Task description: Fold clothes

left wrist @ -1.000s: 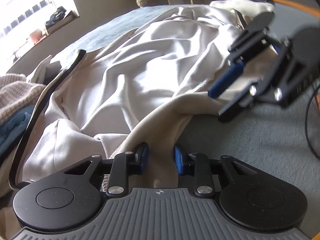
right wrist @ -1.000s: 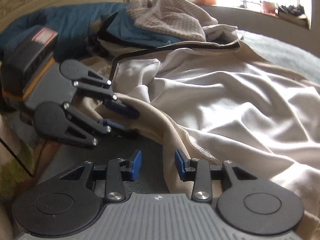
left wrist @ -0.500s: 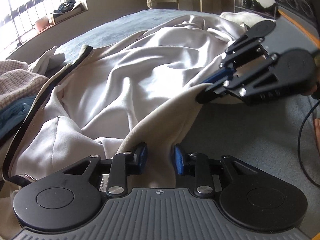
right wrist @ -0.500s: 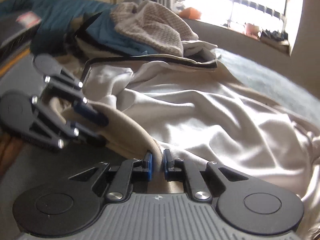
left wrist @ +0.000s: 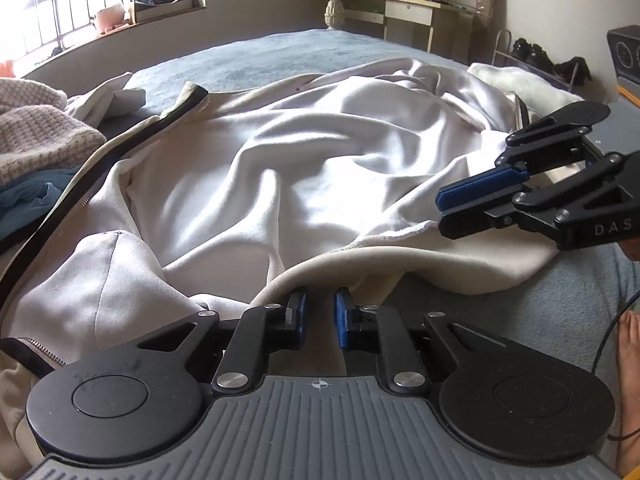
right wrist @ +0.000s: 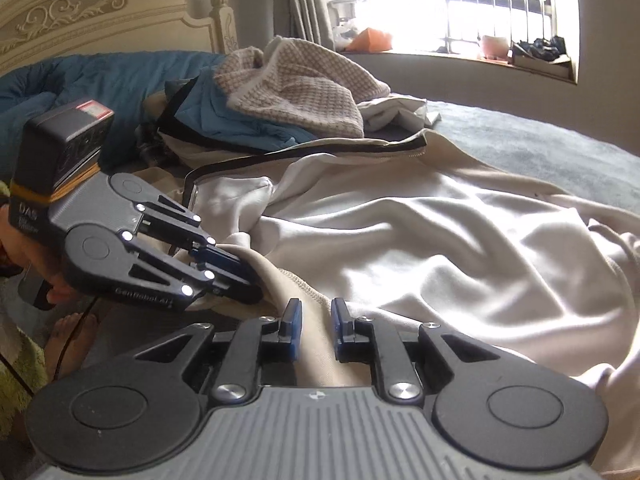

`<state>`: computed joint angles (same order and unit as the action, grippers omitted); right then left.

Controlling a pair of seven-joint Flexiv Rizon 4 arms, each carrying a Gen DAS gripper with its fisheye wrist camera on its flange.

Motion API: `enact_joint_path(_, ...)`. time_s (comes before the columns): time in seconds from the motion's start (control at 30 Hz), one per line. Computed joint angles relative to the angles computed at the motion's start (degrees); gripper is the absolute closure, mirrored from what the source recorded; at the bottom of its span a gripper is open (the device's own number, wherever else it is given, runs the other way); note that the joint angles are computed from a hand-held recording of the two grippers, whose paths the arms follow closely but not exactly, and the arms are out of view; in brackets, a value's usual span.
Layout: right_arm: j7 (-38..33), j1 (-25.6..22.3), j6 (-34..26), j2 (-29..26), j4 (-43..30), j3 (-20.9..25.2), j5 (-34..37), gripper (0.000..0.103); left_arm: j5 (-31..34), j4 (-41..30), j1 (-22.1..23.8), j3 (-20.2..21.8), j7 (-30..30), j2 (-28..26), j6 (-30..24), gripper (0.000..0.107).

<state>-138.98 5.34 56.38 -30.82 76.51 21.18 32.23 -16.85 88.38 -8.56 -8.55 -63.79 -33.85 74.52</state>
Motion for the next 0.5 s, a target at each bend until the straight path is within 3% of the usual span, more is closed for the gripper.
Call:
enact_joint_path(0.1,2.7,-2.5,-8.0,0.5,-1.5,1.3,3.4,0.082,-0.7,0.2,0.5,-0.6,0.0,0.1,0.1,0.094)
enact_joint_path(0.17,7.0,-3.6,-14.8,0.3,-2.8,1.0,6.1,0.066,-1.7,0.7,1.1,-1.5,0.2,0.2,0.5,0.095)
enact_joint_path(0.23,12.3,-3.2,-18.7,0.1,-2.7,-0.4,7.3,0.059,-3.1,1.4,2.1,-2.9,0.9,0.5,1.0,0.096)
enact_joint_path(0.37,23.2,-0.2,-15.3,-0.5,-0.1,-4.0,6.7,0.059,-6.4,3.9,4.8,-6.6,4.7,1.8,1.8,0.099)
enact_joint_path(0.5,31.1,-2.4,-10.9,-1.7,-0.1,-3.2,12.5,0.06,-11.3,7.3,8.0,-10.9,10.8,3.9,2.4,0.1)
